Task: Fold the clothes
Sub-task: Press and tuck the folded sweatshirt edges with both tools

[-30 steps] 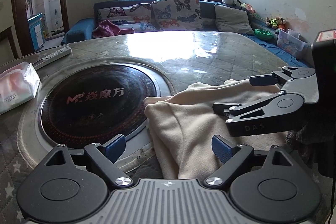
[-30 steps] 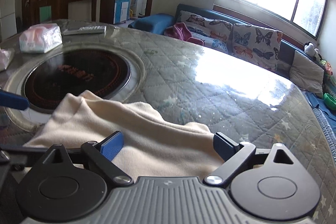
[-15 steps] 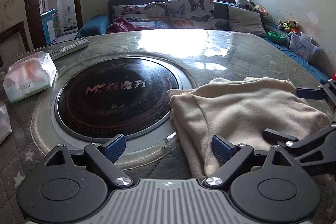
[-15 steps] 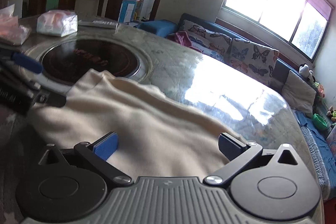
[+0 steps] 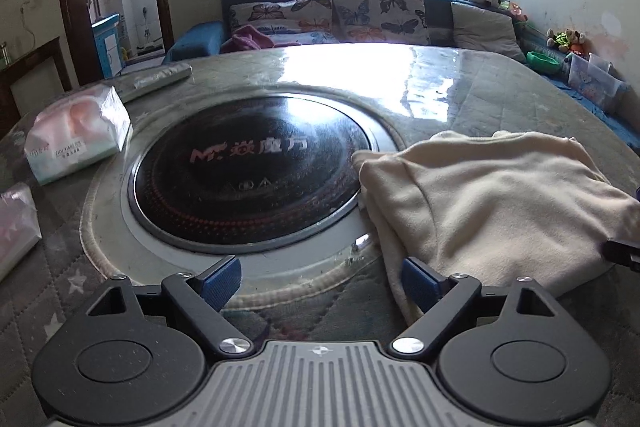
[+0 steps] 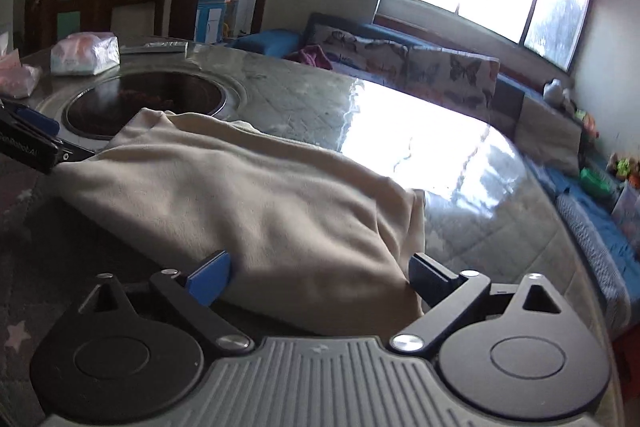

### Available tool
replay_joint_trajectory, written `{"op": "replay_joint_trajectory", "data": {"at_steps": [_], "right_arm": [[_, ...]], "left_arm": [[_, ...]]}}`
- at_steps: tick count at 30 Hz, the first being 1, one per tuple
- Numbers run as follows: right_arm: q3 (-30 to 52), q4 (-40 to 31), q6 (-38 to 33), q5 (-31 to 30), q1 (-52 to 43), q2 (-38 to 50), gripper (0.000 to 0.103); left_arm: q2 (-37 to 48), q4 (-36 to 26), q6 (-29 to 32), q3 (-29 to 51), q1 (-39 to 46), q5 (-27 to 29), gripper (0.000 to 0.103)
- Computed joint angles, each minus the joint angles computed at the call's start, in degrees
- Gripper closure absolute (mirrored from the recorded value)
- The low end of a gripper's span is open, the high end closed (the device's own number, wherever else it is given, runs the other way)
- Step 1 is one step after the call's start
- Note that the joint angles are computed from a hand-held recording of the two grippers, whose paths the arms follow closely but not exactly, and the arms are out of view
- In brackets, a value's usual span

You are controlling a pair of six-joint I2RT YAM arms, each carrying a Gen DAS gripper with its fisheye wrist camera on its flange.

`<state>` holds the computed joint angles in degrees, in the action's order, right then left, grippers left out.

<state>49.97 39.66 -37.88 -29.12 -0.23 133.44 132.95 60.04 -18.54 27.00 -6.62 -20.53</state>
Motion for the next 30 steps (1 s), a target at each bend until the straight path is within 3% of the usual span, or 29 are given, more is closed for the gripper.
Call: {"op": "replay_joint_trajectory", "data": {"at_steps": [7,11,15,17,23,30], "right_arm": [[1.3,-7.7,3.3,-8.8,-2.7,-4.4,0.018],[5.9,-15.6,5.0,-11.6,-2.4,-2.9,0.024],[10.1,-20.0,7.1,-9.8,-3.0,0.9,0.041],[10.4,-20.9,6.4,-10.4,-3.7,0.7,0.044],[15.4,-23.1,8.7,-9.8,-2.6,0.2,0.046],[34.9,-33.9,12.8,-5.6,1.0,10.4,0.056]], "left_arm": [[-5.5,0.0,1.3,-0.1,-0.9,0.3,0.024],[-5.0,0.3,0.8,2.6,0.1,7.5,0.038],[-2.0,-0.9,0.9,6.8,1.6,12.3,0.058],[-0.8,-1.9,0.6,8.4,2.7,14.7,0.065],[1.7,-3.4,1.0,11.4,3.8,15.2,0.067],[2.7,-3.7,1.2,12.3,4.3,15.2,0.066]]}}
